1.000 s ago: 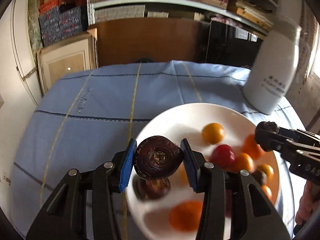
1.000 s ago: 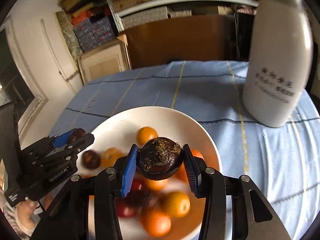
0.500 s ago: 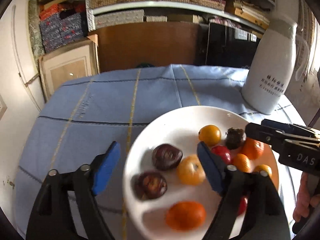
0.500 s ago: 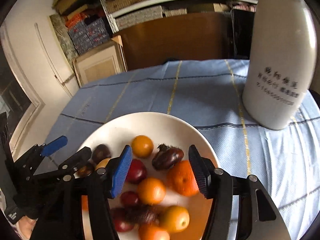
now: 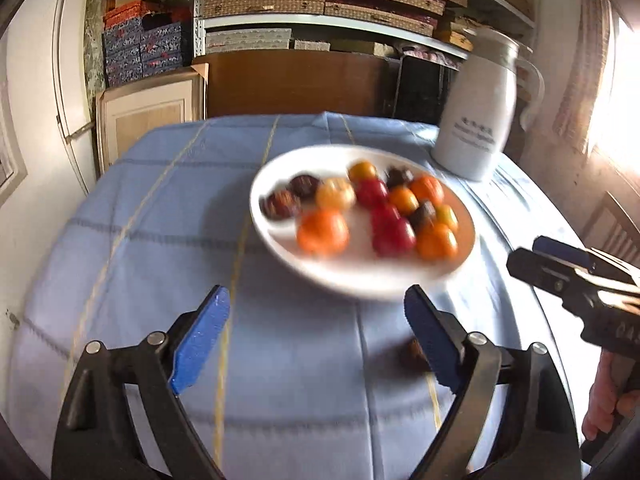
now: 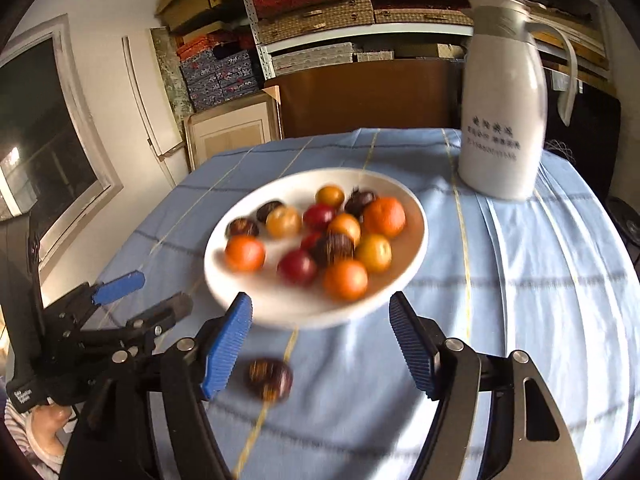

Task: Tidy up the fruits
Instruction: 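Grasp a dark date with the left tool while the right tool grasps another date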

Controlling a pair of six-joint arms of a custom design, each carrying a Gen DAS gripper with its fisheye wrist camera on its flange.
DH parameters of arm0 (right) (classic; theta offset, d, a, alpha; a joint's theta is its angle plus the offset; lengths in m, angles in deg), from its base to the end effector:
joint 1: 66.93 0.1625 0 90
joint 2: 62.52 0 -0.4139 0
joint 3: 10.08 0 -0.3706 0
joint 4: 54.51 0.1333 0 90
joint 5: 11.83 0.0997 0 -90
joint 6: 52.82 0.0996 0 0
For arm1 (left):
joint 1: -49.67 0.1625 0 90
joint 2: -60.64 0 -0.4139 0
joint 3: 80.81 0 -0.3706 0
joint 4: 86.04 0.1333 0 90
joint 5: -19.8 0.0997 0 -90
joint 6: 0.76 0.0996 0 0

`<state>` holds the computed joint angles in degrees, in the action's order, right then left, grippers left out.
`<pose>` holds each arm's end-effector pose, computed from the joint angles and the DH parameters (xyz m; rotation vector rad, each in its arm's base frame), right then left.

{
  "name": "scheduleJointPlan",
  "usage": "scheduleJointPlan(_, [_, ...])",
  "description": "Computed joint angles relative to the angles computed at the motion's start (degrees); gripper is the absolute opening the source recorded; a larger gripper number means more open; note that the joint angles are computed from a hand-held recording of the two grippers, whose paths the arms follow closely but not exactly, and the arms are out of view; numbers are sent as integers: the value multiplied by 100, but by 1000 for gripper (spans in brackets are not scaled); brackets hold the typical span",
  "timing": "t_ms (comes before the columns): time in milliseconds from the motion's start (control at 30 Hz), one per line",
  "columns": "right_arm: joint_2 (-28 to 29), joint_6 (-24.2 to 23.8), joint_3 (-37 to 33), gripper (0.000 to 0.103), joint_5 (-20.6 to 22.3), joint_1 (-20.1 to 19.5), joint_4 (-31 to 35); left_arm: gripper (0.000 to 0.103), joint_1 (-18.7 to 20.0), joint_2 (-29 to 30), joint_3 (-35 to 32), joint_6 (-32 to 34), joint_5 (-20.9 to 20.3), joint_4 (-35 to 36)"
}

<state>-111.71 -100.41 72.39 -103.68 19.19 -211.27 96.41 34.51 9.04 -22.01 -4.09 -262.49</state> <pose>0.0812 -0.7256 0.2444 1.0179 -2.5740 0.7305 -0.2774 -0.6222 0.0138 0.1321 2.1281 -1.0936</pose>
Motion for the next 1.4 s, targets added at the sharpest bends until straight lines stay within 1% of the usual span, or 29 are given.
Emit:
scheduleJointPlan(67, [-190, -27, 335, 72, 66, -125, -129, 87, -117, -1, 256, -242, -1, 28])
scheduleJointPlan(133, [-310, 26, 550, 74, 173, -256, -224, 89, -259, 14, 520, -469, -87, 59])
scheduleJointPlan(200, [-346, 129, 690, 83, 276, -409, -391, 89, -371, 68, 633, -612, -146, 170])
scheduleJointPlan(233, [-320, 143, 709, 83, 274, -443, -479, 89, -424, 94, 668, -646, -170, 217])
scheduleJointPlan(267, [-280, 164, 709, 83, 181, -474, -579, 90, -470, 129, 687, -641, -207, 246])
scheduleJointPlan(300, [-263, 191, 705, 83, 94, -482, -579, 93, -516, 170, 676, -637, -263, 357])
scheduleJointPlan(333, [-247, 247, 643, 83, 72, -500, -442, 93, -546, 210, 652, -631, -311, 471])
scheduleJointPlan(367, [-258, 288, 646, 83, 90, -511, -389, 93, -561, 240, 639, -605, -344, 533])
scheduleJointPlan(433, [-253, 328, 627, 83, 99, -517, -349, 93, -576, 302, 514, -639, -426, 928])
scheduleJointPlan(500, [-233, 345, 619, 86, 78, -520, -360, 93, -570, 334, 410, -677, -516, 1216])
scheduleJointPlan(667, [-222, 383, 604, 86, 35, -528, -321, 93, -504, 346, 256, -764, -711, 1636])
scheduleJointPlan(733, [-219, 345, 623, 86, 0, -525, -328, 87, -490, 345, 235, -762, -776, 1690])
scheduleJointPlan(800, [-210, 266, 657, 86, -46, -511, -364, 63, -436, 326, 198, -771, -960, 1778])
scheduleJointPlan(833, [-210, 221, 692, 86, -68, -504, -411, 57, -406, 319, 175, -771, -1040, 1825])
scheduleJointPlan(867, [-207, 166, 728, 86, -99, -493, -469, 54, -405, 320, 175, -742, -1071, 1804])
scheduleJointPlan(900, [-207, 133, 747, 86, -113, -489, -501, 47, -410, 321, 189, -679, -1099, 1745])
scheduleJointPlan(967, [-209, 60, 802, 86, -131, -484, -593, 41, -427, 329, 211, -554, -1153, 1653])
scheduleJointPlan(1033, [-209, -6, 841, 86, -114, -485, -638, 40, -479, 329, 263, -561, -1068, 1635])
scheduleJointPlan(1133, [-162, -115, 837, 86, -127, -416, -577, 40, -576, 234, 534, -590, -812, 1230])
scheduleJointPlan(1233, [-20, -404, 833, 86, -349, -218, -706, 40, -607, 95, 733, -913, -491, 1368])
scheduleJointPlan(1300, [150, -604, 791, 86, -550, -59, -823, 40, -621, -23, 917, -1114, -340, 1296])
scheduleJointPlan(1367, [299, -654, 711, 86, -695, 50, -813, 40, -626, -100, 993, -1348, -115, 1516])
scheduleJointPlan(1400, [382, -652, 653, 86, -780, 102, -764, 40, -620, -131, 1035, -1424, -80, 1553])
